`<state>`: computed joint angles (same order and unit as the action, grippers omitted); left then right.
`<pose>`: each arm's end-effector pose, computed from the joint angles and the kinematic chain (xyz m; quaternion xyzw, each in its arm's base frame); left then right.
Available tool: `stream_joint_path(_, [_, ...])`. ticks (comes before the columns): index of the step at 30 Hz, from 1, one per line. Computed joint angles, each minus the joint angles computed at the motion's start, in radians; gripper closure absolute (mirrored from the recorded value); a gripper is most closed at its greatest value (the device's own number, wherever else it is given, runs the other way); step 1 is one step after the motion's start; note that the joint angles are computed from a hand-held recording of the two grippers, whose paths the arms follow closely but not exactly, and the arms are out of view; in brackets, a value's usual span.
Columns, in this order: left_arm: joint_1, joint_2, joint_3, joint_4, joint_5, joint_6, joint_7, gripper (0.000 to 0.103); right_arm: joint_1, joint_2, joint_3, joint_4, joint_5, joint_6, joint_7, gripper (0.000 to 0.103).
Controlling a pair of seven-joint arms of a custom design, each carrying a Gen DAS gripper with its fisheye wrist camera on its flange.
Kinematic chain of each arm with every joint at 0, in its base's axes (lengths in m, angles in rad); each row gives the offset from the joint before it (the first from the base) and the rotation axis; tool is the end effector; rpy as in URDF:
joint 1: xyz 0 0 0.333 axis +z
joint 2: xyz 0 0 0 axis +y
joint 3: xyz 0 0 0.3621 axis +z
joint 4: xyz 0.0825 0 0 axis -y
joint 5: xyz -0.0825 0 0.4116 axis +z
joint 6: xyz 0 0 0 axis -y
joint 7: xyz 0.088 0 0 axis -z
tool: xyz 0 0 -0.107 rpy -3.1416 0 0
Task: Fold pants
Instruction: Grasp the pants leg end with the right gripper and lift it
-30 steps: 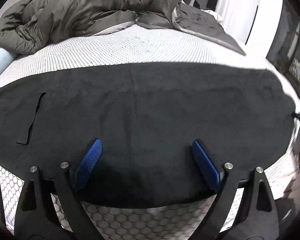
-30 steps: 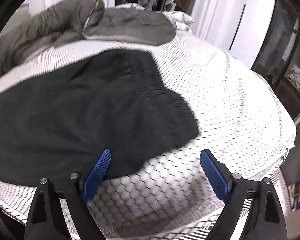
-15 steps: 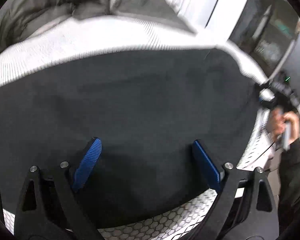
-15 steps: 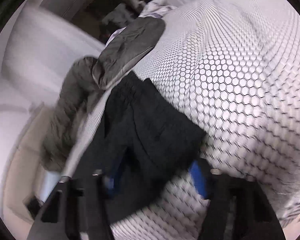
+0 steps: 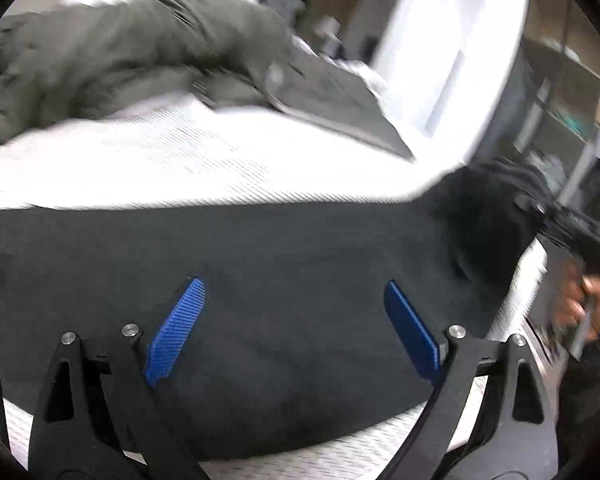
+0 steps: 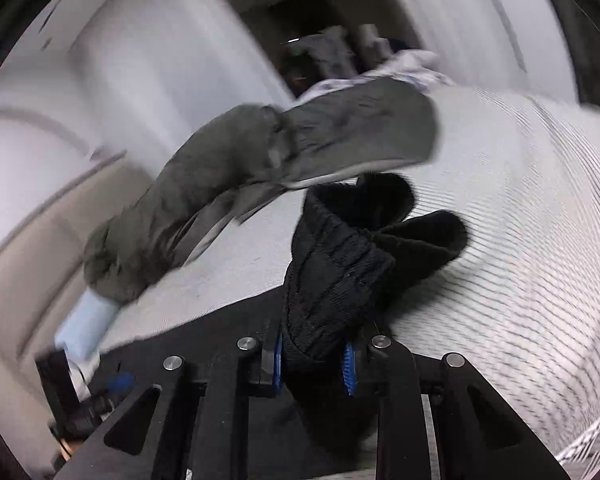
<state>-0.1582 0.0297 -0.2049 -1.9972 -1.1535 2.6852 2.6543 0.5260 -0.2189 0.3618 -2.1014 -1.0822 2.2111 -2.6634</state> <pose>0.5957 -0.1938 0.5377 -0.4347 0.7665 -0.4650 0.0859 0.3550 0.4147 0.5946 -0.4045 0.7630 -0.3015 0.4041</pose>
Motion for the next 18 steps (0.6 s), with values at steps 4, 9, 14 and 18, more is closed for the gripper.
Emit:
stream_joint_path(4, [0.05, 0.057, 0.028, 0.046, -0.095, 0.014, 0.028, 0.012, 0.031, 0.213, -0.02, 0.24, -0.045, 0.037, -0.197, 0.082])
stream_joint_path(9, [0.141, 0.111, 0.045, 0.077, -0.081, -0.02, -0.061, 0.012, 0.074, 0.502, -0.066, 0.555, -0.016, 0.252, -0.469, 0.082])
stream_joint_path(14, [0.216, 0.124, 0.052, 0.075, -0.1, -0.077, -0.076, 0.012, 0.032, 0.737, 0.007, 0.758, 0.285, 0.363, -0.828, 0.056])
stream_joint_path(18, [0.244, 0.103, 0.052, 0.055, -0.106, -0.192, -0.025, 0.012, 0.048, 0.632, -0.068, 0.6, 0.315, 0.41, -0.708, 0.05])
